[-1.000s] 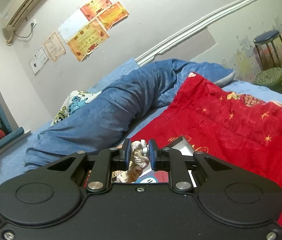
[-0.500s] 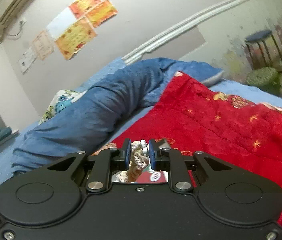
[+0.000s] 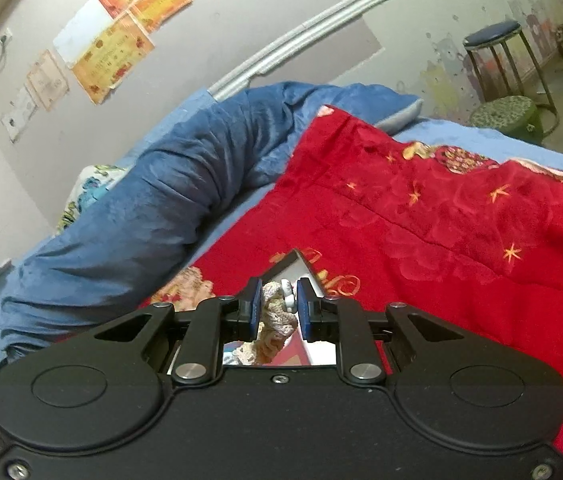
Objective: Organize objects
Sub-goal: 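Carry both held scrunchies over the black box, then lower both scrunchies into the box and open both tools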
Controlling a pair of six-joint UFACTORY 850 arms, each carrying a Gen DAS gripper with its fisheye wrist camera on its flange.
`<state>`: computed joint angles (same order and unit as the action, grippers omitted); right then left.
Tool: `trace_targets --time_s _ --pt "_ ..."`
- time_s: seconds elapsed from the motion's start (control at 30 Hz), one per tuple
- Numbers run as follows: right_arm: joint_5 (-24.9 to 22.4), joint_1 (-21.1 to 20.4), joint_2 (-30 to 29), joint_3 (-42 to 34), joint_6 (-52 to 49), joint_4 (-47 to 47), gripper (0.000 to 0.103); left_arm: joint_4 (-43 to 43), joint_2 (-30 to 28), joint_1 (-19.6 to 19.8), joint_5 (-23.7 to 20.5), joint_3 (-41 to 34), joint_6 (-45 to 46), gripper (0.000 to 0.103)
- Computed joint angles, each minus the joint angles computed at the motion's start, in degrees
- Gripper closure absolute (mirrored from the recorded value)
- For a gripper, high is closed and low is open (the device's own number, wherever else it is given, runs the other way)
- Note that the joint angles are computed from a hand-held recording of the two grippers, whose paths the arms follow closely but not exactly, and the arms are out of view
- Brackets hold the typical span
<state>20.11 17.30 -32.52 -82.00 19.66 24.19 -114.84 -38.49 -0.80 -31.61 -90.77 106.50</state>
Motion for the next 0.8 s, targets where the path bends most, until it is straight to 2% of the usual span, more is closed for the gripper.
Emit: trace_targets --time_s 0.1,0.2,0.33,0.47,0.53,0.67,0.8 --pt "-1.6 -0.1 -1.4 -1.3 1.2 -1.4 0.084 4.4 -2.0 -0.9 -1.0 -2.0 -2.9 0.086" --pt "-3.5 0.0 -3.2 -3.6 -0.3 -1.0 0.084 6.7 -2.1 -2.2 1.6 -1.8 -0.4 0.086" --pt "-5.7 0.4 -5.9 -6.6 -5.2 2.0 0.084 16.5 -4.3 -2.1 2.0 -4.8 -13.1 0.086" --pt "-6.5 0.6 -7.7 -8.6 -4.5 0.3 0.084 21.9 -4.5 -2.4 4.7 -5.5 -15.9 0.085" --pt "-6.5 1.0 -8.2 -9.1 -9.3 3.5 0.084 23.3 -4.4 -2.7 6.1 -5.6 -16.7 0.085" --pt "-6.4 1.2 -8.1 -8.8 -3.6 -2.7 0.084 20.5 -3.3 -4.2 12.7 -4.3 -9.8 0.085" --pt "-6.4 1.6 -8.0 -8.8 -4.5 -2.9 0.084 25.1 -3.4 -4.7 14.6 -4.8 -14.1 0.085"
